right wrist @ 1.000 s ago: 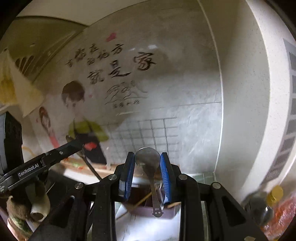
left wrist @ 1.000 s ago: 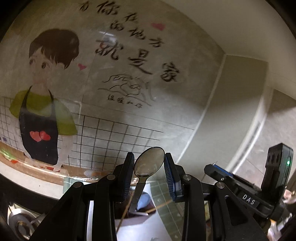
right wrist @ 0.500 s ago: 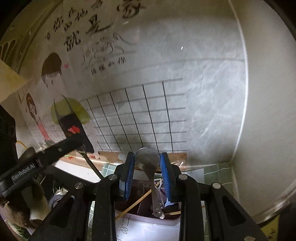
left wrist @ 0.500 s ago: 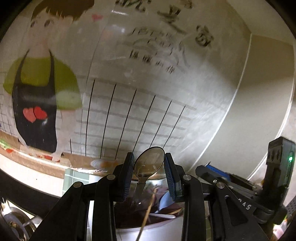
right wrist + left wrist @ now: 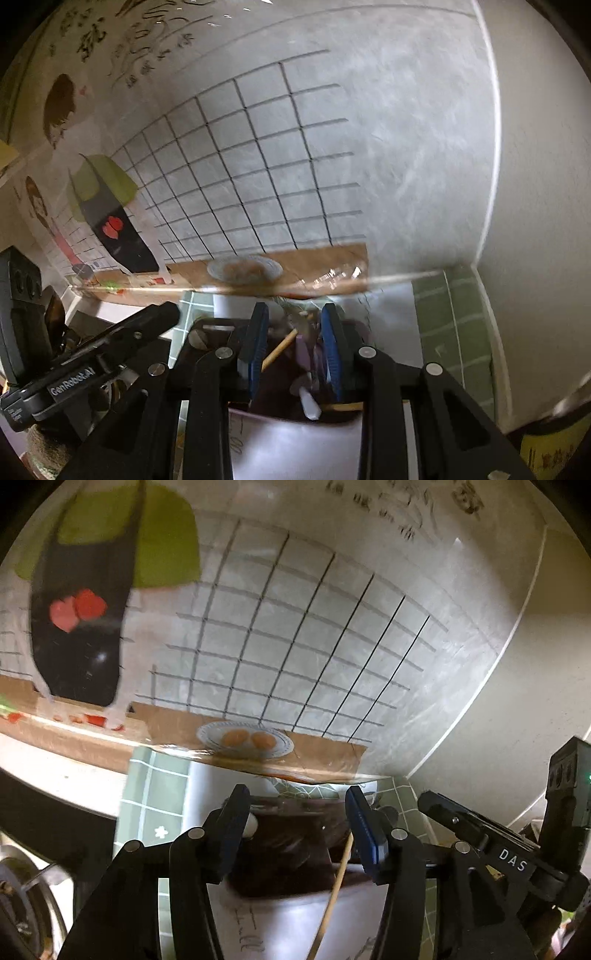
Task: Organize utensils
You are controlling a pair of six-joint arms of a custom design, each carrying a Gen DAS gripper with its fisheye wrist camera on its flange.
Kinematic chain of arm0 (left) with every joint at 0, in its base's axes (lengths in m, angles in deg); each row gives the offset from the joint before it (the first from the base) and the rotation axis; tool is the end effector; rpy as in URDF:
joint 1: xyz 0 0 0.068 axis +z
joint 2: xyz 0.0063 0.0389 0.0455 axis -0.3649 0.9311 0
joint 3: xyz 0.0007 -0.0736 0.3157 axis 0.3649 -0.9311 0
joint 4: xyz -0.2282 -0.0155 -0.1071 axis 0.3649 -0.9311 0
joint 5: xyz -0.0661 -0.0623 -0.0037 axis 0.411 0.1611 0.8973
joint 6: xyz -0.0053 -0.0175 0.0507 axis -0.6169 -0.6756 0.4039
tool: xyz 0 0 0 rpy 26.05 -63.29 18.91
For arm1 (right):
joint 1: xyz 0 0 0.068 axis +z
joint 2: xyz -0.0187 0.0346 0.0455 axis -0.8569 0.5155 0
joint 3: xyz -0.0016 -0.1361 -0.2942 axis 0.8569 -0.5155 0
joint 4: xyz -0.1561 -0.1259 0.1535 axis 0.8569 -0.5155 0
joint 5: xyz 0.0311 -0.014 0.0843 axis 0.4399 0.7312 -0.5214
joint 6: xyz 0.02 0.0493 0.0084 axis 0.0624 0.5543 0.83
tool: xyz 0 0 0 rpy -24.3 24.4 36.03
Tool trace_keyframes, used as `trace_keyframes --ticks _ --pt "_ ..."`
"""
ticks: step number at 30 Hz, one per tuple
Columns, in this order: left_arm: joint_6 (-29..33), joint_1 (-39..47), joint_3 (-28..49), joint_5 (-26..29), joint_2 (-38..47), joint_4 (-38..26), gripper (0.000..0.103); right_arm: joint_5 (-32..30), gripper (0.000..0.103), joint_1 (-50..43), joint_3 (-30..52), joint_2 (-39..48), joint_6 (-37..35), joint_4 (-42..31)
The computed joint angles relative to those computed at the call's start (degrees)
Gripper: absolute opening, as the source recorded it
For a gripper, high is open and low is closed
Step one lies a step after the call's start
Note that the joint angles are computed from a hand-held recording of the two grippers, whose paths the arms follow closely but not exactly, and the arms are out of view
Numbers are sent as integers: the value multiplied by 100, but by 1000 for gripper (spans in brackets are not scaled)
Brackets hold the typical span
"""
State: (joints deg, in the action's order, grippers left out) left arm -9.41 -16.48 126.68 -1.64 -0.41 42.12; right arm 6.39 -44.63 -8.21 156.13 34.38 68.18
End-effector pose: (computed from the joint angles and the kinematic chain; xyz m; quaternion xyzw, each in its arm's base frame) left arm 0.2941 0.0119 0.2553 -0.0338 0.8817 -0.1937 0.4289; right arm 0.3068 0.0830 0.2665 -0.0378 0.8951 0.1576 0.4153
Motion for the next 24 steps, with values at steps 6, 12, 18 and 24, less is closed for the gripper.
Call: trace_keyframes --ticks 6,12,18,24 --pt "621 298 -309 -357 -1706 -1325 87 960 44 431 -585 -1311 184 -550" --pt "1269 641 -1021 -607 -3807 -2528 103 2673 90 1957 -1241 -3027 804 -1656" --pt "1663 1266 -1370 -509 -5444 -3748 103 4622 97 4314 -1566 -3814 2592 -3237" --pt "1569 845 -1489 -979 -6411 -4405 103 6036 97 6515 -1454 -3442 5409 -5262"
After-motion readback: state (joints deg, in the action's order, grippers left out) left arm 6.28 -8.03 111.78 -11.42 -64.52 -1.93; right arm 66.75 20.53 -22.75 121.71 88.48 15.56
